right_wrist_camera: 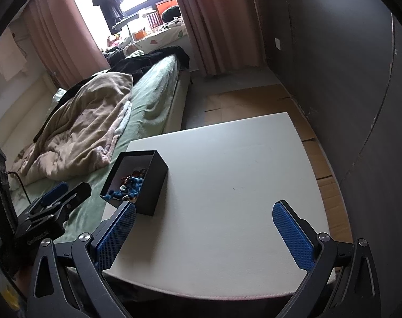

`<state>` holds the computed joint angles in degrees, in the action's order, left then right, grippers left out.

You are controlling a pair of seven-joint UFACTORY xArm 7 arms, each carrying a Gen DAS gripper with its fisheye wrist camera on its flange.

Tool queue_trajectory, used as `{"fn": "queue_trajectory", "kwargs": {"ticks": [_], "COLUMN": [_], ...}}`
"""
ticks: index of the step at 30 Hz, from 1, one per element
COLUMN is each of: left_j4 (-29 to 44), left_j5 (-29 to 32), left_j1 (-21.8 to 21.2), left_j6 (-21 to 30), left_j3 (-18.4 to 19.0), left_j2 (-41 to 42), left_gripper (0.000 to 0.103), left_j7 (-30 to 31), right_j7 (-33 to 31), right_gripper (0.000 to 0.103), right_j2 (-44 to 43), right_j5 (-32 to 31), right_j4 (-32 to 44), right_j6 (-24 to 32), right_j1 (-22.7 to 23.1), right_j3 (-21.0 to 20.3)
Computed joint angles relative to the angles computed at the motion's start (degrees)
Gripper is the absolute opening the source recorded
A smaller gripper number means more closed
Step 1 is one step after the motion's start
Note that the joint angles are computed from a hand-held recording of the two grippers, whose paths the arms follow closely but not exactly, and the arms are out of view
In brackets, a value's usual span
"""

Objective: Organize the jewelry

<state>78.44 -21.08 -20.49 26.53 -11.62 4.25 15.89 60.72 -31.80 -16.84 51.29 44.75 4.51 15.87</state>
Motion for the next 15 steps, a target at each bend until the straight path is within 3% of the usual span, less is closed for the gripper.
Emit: {"fn": "queue_trajectory", "kwargs": {"ticks": [15], "left_j4": [0.84], "left_j5": [3.11], "left_j1": [-0.42], "left_j6": [0.43], "left_j3": [-0.33], "left_j2": [1.67], "left_gripper": [0.103], "left_j7": [-1.23], "right_j7": [-0.35], "right_gripper": [0.103], "right_j2": [-0.92], "right_j5": [-0.05], "right_j4": [-0.28], "right_j6": [2.05], "right_j1": [-0.13], "right_j3": [-0.20]}}
